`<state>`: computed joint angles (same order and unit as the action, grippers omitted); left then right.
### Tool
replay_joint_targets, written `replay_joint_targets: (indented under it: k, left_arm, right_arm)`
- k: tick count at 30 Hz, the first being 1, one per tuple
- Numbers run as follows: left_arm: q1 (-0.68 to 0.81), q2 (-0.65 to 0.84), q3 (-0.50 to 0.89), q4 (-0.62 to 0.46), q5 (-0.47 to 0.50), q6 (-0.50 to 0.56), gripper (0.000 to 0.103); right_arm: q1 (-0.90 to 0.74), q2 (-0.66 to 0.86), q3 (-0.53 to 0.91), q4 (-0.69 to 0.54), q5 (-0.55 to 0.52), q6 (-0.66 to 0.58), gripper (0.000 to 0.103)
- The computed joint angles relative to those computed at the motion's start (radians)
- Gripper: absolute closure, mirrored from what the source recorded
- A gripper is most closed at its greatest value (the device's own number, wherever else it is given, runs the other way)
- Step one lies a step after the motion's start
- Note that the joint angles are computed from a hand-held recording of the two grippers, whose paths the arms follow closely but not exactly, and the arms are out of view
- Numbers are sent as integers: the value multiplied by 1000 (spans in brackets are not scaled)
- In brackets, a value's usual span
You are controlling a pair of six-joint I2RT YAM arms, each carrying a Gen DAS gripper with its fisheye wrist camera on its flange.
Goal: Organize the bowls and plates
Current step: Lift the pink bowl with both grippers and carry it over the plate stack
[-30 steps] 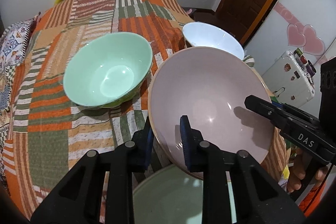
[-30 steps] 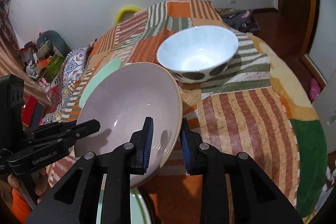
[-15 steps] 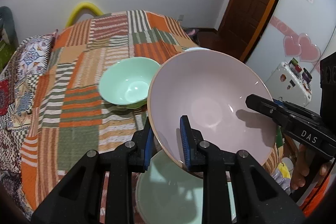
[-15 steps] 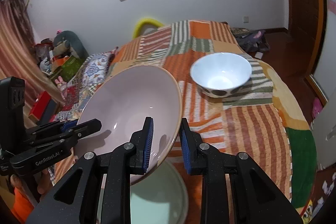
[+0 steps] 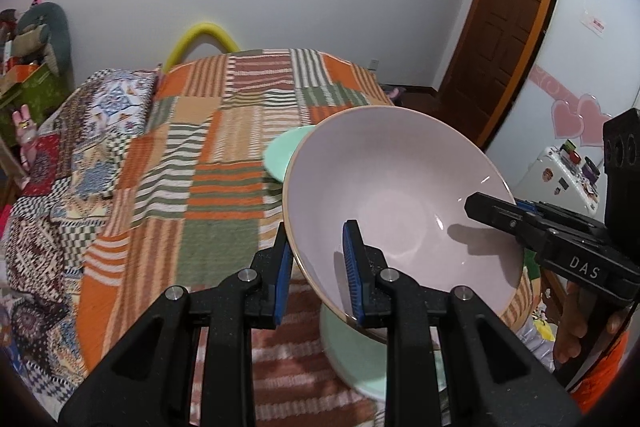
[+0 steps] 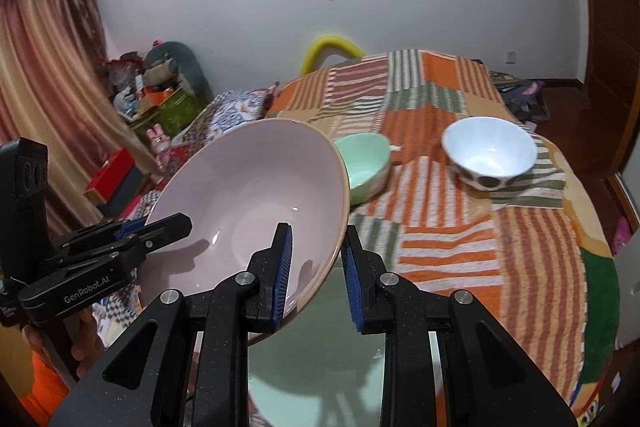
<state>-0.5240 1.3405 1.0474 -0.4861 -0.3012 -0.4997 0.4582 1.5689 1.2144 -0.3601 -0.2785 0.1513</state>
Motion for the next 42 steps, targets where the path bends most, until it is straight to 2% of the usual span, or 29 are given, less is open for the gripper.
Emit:
replay_joint_targets:
  k: [9, 20, 33, 42]
  left_arm:
    - [48, -218, -184, -46, -19, -30, 79]
    - [147, -377, -346, -69, 5, -24, 79]
    - [268, -391, -481, -14, 82, 10, 79]
    - [316, -307, -538, 68, 152, 18, 79]
  right_arm:
    - [122, 32, 15, 6, 35, 16, 80]
    - [236, 130, 57, -5, 59, 31, 80]
    - [300, 271, 122, -68, 68, 38, 80]
    - [309, 343, 157, -106, 78, 38, 80]
